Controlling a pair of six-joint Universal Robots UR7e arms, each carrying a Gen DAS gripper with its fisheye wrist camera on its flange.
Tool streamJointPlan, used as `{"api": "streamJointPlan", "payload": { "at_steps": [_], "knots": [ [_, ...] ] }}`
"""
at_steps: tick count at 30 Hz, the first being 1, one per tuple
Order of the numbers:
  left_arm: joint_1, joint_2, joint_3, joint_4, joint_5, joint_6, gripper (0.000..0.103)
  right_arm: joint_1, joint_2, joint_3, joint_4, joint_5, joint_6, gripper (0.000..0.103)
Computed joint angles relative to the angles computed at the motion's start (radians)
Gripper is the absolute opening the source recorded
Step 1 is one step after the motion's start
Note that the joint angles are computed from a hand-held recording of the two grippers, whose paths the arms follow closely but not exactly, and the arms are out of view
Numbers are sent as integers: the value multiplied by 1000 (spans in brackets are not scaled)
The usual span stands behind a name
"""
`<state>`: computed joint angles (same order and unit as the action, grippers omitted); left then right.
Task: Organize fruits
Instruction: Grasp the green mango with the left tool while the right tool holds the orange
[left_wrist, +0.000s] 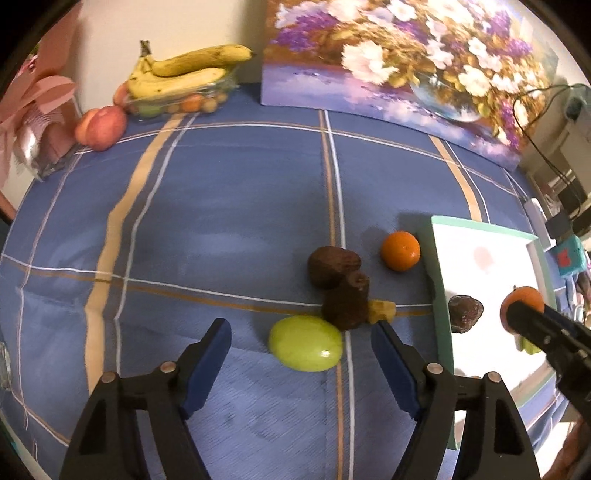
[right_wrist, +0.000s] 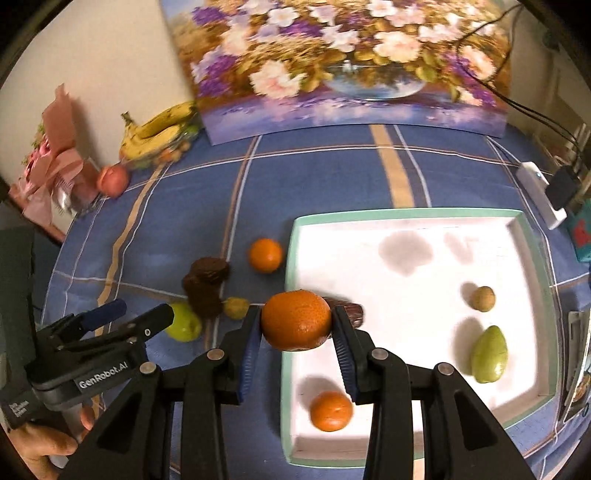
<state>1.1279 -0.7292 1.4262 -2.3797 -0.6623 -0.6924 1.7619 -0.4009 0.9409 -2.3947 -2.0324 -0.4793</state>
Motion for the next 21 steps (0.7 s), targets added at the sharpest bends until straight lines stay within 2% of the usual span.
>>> {"api": "streamJointPlan", "payload": {
  "at_steps": [2, 8, 21],
  "knots": [
    [6, 13, -18, 16, -10, 3, 75, -4, -1, -9, 9, 6, 10, 40],
    [24, 43, -60, 71, -23, -14, 73, -14, 4, -29, 27, 4, 25, 40],
    [45, 64, -86, 47, -52, 10, 68, -17, 16, -48, 52, -6, 36, 40]
  ]
}}
